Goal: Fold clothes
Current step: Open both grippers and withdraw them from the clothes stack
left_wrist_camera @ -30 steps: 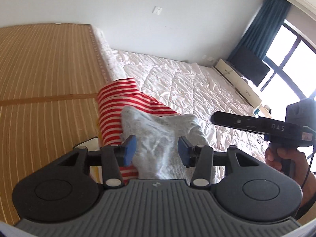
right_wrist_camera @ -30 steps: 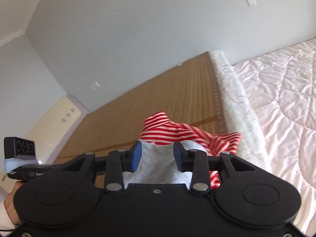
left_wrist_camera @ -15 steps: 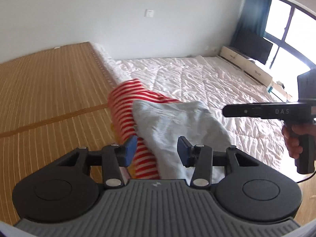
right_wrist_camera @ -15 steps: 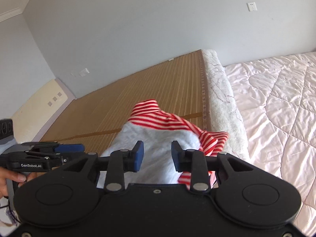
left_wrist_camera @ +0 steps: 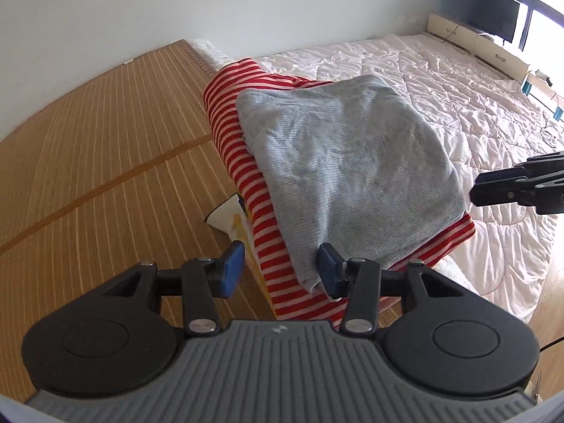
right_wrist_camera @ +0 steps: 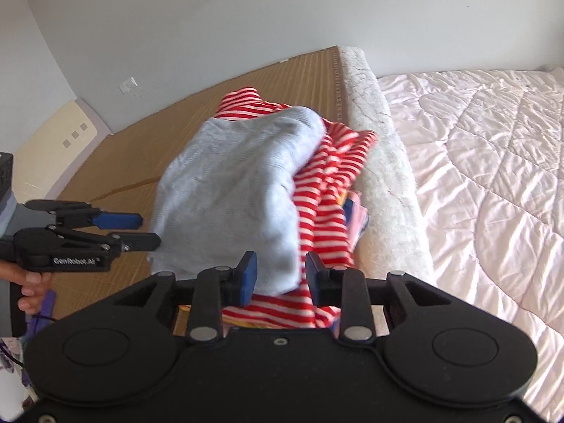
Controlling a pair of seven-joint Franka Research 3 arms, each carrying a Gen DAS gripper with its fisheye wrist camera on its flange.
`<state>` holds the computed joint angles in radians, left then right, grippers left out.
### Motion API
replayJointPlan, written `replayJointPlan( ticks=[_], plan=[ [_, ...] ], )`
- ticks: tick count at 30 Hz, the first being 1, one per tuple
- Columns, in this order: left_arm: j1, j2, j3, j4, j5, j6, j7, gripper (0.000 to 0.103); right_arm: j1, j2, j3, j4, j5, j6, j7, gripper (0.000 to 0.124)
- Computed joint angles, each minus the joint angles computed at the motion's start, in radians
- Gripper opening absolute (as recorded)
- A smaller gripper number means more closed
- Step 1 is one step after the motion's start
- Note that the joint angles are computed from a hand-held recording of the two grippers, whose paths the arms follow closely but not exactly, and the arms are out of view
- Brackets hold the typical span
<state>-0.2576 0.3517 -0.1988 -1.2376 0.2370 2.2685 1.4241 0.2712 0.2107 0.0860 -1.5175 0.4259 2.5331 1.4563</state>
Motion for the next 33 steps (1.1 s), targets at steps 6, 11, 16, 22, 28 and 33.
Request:
replayJointPlan(
  ticks=[6, 11, 16, 22, 28, 33],
  plan=[
    [0.008, -0.133, -0.018, -0.139, -0.040, 0.012, -0.032, 0.053, 0.052, -0.140, -0.026, -0.113, -0.270, -0.042, 0.203, 0.048],
    [0.007, -0.277, -0.036, -0.291, -0.089, 0.022, -0.034, 0.060, 0.080, -0.228, 0.013, -0.182, -0.445, -0.041, 0.353, 0.065],
    [-0.006, -0.382, -0.045, -0.419, -0.162, 0.044, -0.030, 0.067, 0.084, -0.296, 0.051, -0.254, -0.541, -0.047, 0.521, 0.068],
    [-0.027, -0.488, -0.038, -0.559, -0.267, 0.043, -0.030, 0.068, 0.077, -0.382, 0.099, -0.330, -0.608, -0.111, 0.658, 0.077],
    [-0.049, -0.592, -0.020, -0.675, -0.308, 0.048, -0.019, 0.069, 0.080, -0.427, 0.142, -0.355, -0.636, -0.187, 0.782, 0.079],
    [-0.063, -0.654, 0.006, -0.731, -0.339, 0.034, 0.018, 0.069, 0.093, -0.434, 0.168, -0.351, -0.656, -0.234, 0.860, 0.079]
  ],
)
